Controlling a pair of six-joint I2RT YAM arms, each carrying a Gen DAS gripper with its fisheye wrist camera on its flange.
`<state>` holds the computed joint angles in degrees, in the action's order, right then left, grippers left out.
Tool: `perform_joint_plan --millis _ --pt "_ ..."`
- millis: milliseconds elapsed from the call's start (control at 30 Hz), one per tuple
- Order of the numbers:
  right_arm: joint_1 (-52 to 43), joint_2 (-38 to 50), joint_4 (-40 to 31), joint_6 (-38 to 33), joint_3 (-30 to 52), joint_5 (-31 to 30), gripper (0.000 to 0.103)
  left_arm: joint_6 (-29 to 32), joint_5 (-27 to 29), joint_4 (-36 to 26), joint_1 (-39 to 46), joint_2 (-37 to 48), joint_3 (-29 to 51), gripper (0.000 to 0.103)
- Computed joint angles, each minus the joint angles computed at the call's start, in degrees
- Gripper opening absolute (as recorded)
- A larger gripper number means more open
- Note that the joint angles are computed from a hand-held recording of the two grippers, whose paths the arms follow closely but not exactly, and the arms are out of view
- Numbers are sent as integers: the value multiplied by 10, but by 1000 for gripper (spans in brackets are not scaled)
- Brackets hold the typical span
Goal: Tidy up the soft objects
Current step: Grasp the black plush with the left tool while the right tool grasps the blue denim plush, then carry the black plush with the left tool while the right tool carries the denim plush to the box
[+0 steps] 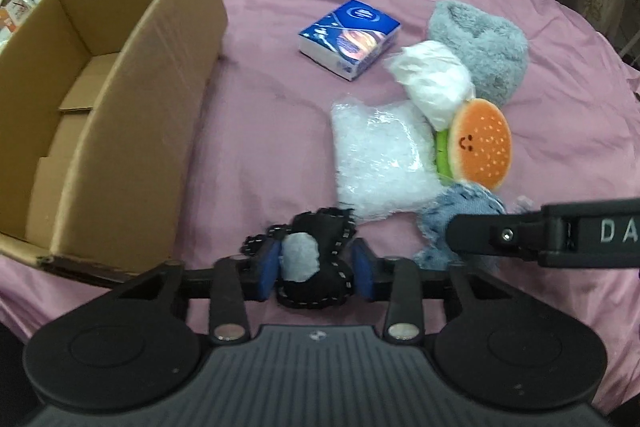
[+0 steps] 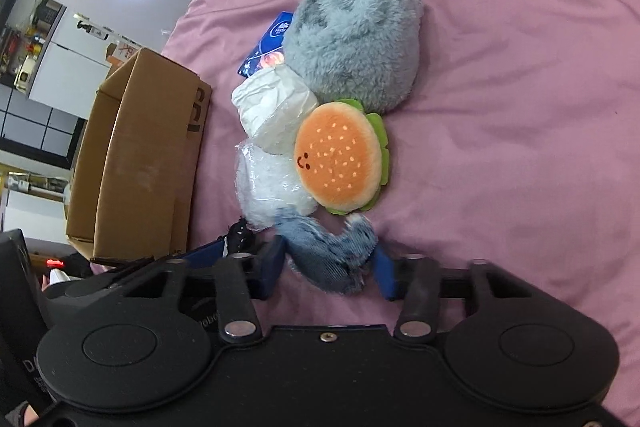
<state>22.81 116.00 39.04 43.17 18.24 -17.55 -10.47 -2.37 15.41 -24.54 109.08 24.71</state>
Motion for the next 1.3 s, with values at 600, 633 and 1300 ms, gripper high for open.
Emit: perform_joint_plan --millis 600,633,1300 --pt "92 -211 -58 80 -69 127 21 54 105 -72 70 -201 -65 22" --pt "105 -238 -80 89 -71 143 21 65 112 -86 78 -217 -64 22" --pt "288 -401 -358 196 53 402 21 285 296 -312 334 -346 47 22"
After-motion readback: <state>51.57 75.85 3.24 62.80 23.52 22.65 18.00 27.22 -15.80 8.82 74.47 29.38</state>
